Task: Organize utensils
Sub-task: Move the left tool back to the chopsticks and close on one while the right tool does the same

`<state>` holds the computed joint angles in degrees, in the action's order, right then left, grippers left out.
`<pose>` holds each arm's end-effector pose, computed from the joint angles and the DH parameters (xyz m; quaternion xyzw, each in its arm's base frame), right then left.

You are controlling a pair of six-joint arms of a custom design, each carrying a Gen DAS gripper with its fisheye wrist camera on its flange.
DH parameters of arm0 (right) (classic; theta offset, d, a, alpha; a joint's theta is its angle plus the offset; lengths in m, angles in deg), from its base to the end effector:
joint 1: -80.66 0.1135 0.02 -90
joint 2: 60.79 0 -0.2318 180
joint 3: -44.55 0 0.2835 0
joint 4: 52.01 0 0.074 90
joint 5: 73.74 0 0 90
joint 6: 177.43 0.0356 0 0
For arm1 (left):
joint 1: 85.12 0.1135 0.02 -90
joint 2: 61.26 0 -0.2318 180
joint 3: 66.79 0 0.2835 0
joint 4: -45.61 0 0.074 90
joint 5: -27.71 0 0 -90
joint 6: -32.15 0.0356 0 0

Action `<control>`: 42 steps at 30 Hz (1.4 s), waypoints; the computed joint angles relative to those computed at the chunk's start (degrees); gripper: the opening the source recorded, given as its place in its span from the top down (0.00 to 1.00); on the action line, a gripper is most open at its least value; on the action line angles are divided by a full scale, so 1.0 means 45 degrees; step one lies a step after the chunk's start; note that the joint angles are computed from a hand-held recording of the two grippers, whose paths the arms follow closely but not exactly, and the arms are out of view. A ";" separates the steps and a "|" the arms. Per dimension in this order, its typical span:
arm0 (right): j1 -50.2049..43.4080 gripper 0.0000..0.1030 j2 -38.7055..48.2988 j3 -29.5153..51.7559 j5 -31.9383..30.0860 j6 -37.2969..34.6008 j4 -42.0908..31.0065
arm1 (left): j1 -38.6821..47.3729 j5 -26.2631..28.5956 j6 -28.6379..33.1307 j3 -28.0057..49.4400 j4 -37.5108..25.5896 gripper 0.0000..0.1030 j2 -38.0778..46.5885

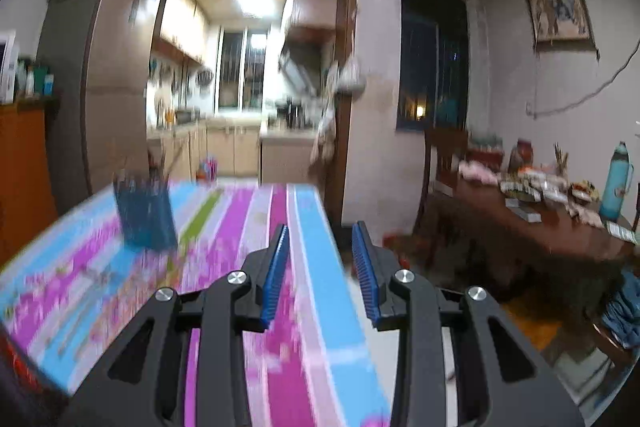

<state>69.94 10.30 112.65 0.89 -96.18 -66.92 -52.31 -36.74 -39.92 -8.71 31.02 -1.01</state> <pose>0.3271 -0.0523 0.2847 -0.0649 0.8025 0.0079 0.5931 0.2520 0.1442 0.2734 0.0294 0.7932 0.0889 0.6017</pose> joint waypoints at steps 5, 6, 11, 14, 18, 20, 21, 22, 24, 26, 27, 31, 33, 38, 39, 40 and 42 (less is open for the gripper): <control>0.1141 0.70 -0.1383 -0.2800 -0.0068 -0.0178 -0.1050 | -0.0042 0.0679 0.0862 -0.2069 -0.1619 0.52 -0.0972; 0.1476 0.70 -0.1411 -0.3144 -0.0178 -0.0062 -0.1157 | -0.0114 0.0773 0.1070 -0.2468 -0.1853 0.52 -0.1170; 0.3479 0.76 -0.1122 -0.4198 -0.0339 0.0472 -0.0787 | -0.1313 0.0428 0.0843 -0.4375 -0.2039 0.58 -0.2426; 0.4724 0.77 -0.0750 -0.4281 -0.0230 0.0535 -0.0254 | -0.2624 -0.1104 0.0467 -0.5125 -0.1265 0.66 -0.2441; 0.5883 0.77 0.0316 -0.3572 0.0046 0.0687 0.0252 | -0.3828 -0.2812 0.0150 -0.5436 -0.0006 0.67 -0.1794; 0.6157 0.77 0.1088 -0.3005 0.0117 0.0806 0.0283 | -0.4162 -0.3324 -0.0083 -0.5513 0.0573 0.67 -0.1422; 0.6283 0.77 0.1380 -0.2771 0.0112 0.0886 0.0267 | -0.4206 -0.3407 -0.0183 -0.5457 0.0746 0.67 -0.1203; 0.6399 0.77 0.1468 -0.2729 0.0131 0.0930 0.0222 | -0.4150 -0.3374 -0.0265 -0.5430 0.0886 0.67 -0.1031; 0.6594 0.77 0.1766 -0.2468 0.0278 0.1003 0.0133 | -0.4084 -0.3321 -0.0478 -0.5297 0.1121 0.67 -0.0623; 0.6828 0.80 0.2130 -0.2142 0.0597 0.1097 0.0028 | -0.4015 -0.3254 -0.0572 -0.5147 0.1318 0.67 -0.0227; 0.6821 0.80 0.2217 -0.2086 0.0650 0.1076 -0.0001 | -0.3977 -0.3188 -0.0613 -0.5123 0.1365 0.67 -0.0137; 0.6962 0.81 0.2509 -0.1865 0.0859 0.1091 -0.0289 | -0.3887 -0.2992 -0.0692 -0.5108 0.1513 0.67 0.0030; 0.7021 0.83 0.2678 -0.1738 0.1049 0.1067 -0.0387 | -0.3794 -0.2846 -0.0744 -0.5044 0.1560 0.67 0.0204; 0.7188 0.87 0.2772 -0.1663 0.1782 0.0929 -0.0541 | -0.3610 -0.2765 -0.0830 -0.5031 0.1671 0.67 0.0371; 0.7221 0.87 0.2728 -0.1694 0.1956 0.0920 -0.0546 | -0.3610 -0.2766 -0.0854 -0.5032 0.1689 0.67 0.0385; 0.7174 0.87 0.2723 -0.1693 0.1884 0.0952 -0.0593 | -0.3583 -0.2735 -0.0868 -0.5035 0.1711 0.67 0.0404; 0.7132 0.87 0.2741 -0.1687 0.1828 0.1008 -0.0591 | -0.3576 -0.2701 -0.0893 -0.5016 0.1711 0.67 0.0454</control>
